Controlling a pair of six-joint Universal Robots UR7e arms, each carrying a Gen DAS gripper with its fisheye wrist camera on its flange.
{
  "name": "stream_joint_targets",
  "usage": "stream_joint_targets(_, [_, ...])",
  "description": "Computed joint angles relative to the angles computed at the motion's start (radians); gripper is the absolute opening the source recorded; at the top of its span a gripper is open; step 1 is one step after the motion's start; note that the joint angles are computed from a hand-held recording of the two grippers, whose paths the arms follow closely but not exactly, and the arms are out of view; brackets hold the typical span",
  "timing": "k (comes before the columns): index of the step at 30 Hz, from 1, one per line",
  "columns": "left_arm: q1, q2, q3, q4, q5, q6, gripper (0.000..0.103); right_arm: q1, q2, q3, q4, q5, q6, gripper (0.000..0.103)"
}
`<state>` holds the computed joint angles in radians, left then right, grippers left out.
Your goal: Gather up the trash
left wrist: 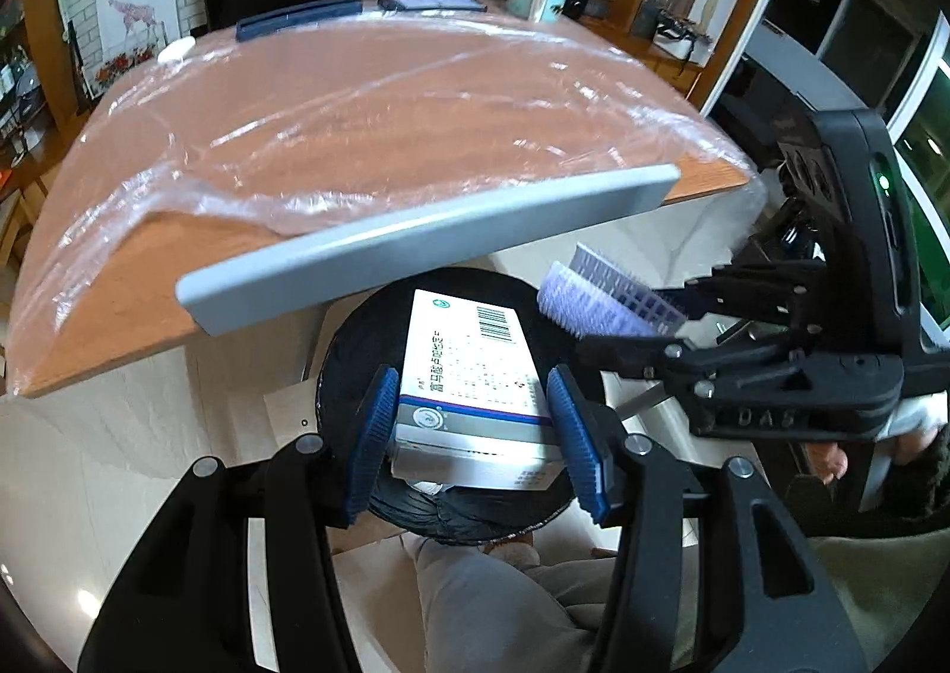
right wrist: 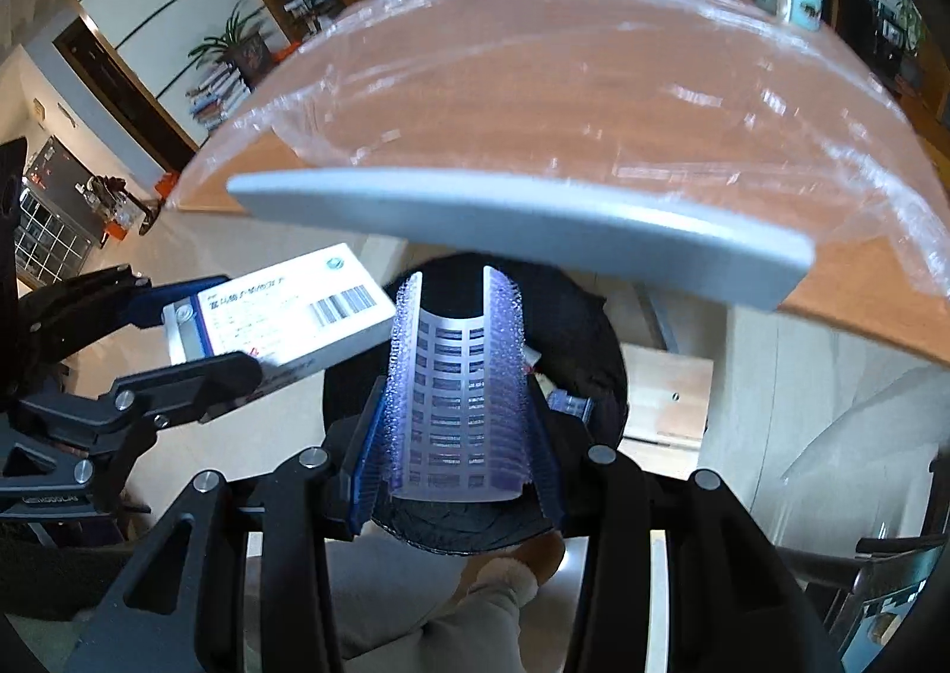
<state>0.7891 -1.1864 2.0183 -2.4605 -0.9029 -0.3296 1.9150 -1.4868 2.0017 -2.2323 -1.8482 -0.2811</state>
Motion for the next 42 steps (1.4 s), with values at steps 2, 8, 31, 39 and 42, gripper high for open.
stream_joint_targets(2, [0.011,0.017,-0.009,0.003,0.007,0.002,0.053,-0.007,0.016,0.003,-0.002,-0.009,0.0,0.042])
stream_joint_targets(8, [0.052,0.071,-0.033,0.018,0.017,0.015,0.053,-0.02,0.055,0.01,-0.01,-0.036,-0.01,0.042])
stream_joint_targets(31, [0.05,0.008,-0.092,-0.034,-0.022,0.123,0.073,-0.004,0.017,-0.095,-0.042,0.046,-0.035,0.082])
stream_joint_targets(39, [0.144,0.124,-0.336,-0.264,0.196,0.256,0.1,-0.042,0.226,-0.354,-0.251,-0.162,0.022,0.099])
stream_joint_targets(42, [0.211,0.189,-0.455,-0.245,0.215,0.239,0.1,-0.075,0.312,-0.441,-0.239,-0.222,0.033,0.099])
